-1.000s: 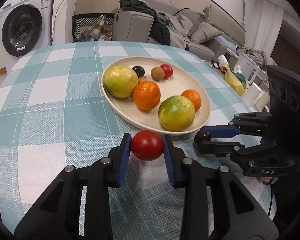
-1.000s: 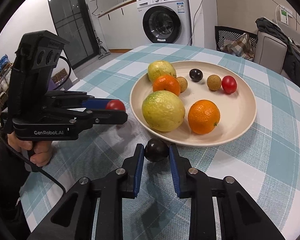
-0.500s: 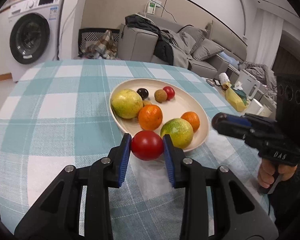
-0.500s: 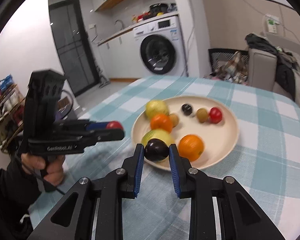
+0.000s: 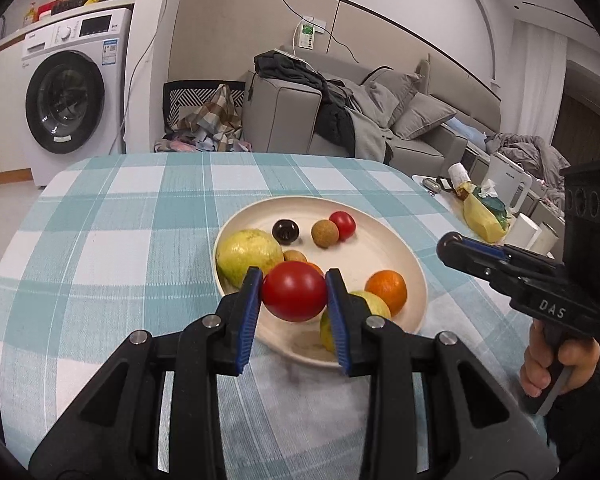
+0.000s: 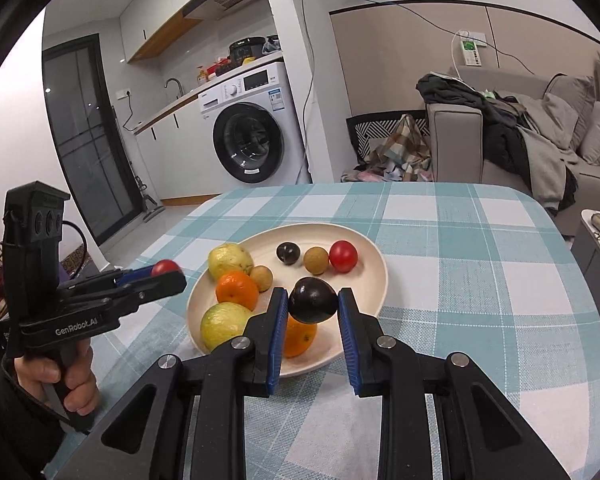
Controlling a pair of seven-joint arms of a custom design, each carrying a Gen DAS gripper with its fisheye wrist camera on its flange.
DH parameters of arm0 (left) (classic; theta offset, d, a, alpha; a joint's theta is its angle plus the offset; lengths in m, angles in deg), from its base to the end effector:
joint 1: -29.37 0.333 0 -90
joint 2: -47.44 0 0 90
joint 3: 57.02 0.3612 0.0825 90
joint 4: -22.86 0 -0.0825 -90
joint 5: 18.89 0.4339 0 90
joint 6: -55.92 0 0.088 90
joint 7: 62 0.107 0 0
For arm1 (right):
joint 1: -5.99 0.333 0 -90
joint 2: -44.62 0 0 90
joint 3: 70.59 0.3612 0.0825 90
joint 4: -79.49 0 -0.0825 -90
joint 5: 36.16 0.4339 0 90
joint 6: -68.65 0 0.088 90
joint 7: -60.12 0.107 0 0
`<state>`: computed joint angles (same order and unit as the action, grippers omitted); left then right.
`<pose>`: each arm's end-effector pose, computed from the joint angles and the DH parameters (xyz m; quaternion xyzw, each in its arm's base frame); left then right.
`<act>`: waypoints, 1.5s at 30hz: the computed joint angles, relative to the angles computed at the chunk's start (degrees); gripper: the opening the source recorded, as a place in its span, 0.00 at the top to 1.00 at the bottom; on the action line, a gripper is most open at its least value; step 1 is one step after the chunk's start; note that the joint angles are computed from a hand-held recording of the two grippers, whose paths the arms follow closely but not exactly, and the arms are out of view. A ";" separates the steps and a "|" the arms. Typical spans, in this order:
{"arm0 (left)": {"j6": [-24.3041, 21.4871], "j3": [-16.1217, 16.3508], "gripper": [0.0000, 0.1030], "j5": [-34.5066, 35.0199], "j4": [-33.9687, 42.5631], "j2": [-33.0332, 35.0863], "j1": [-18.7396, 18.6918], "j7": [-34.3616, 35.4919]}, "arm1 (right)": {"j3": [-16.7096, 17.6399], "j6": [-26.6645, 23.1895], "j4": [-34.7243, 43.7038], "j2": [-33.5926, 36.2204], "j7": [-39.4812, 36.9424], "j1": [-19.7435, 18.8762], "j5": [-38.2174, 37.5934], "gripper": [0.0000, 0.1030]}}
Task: Organize fruits
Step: 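Lower the plum into the plate and open the right tool while the left tool carries the tomato, then lower the red tomato into the plate and open the left tool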
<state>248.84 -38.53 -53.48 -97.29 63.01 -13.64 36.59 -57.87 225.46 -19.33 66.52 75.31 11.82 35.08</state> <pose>0.6217 -0.2313 0.4221 -0.6294 0.6137 -0.4081 0.2463 0.7248 0.1835 0.4324 -0.7648 0.4301 -0.1093 0.4671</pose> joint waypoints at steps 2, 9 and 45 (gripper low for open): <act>-0.27 0.25 0.72 0.27 1.21 0.99 0.14 -0.10 | 0.05 0.67 0.25 0.24 0.02 0.04 0.29 0.75; -0.83 0.81 0.72 4.39 2.78 3.09 0.61 -3.91 | 1.29 2.72 1.49 1.46 -1.18 -0.50 2.71 0.75; 5.33 12.09 0.00 -4.52 -1.32 2.59 -12.55 0.43 | 1.86 7.51 -0.09 0.51 -8.97 0.02 8.17 0.01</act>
<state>254.16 -26.44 -57.99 -98.61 65.60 -26.19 37.01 -56.01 232.97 -19.42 67.03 66.34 11.84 43.25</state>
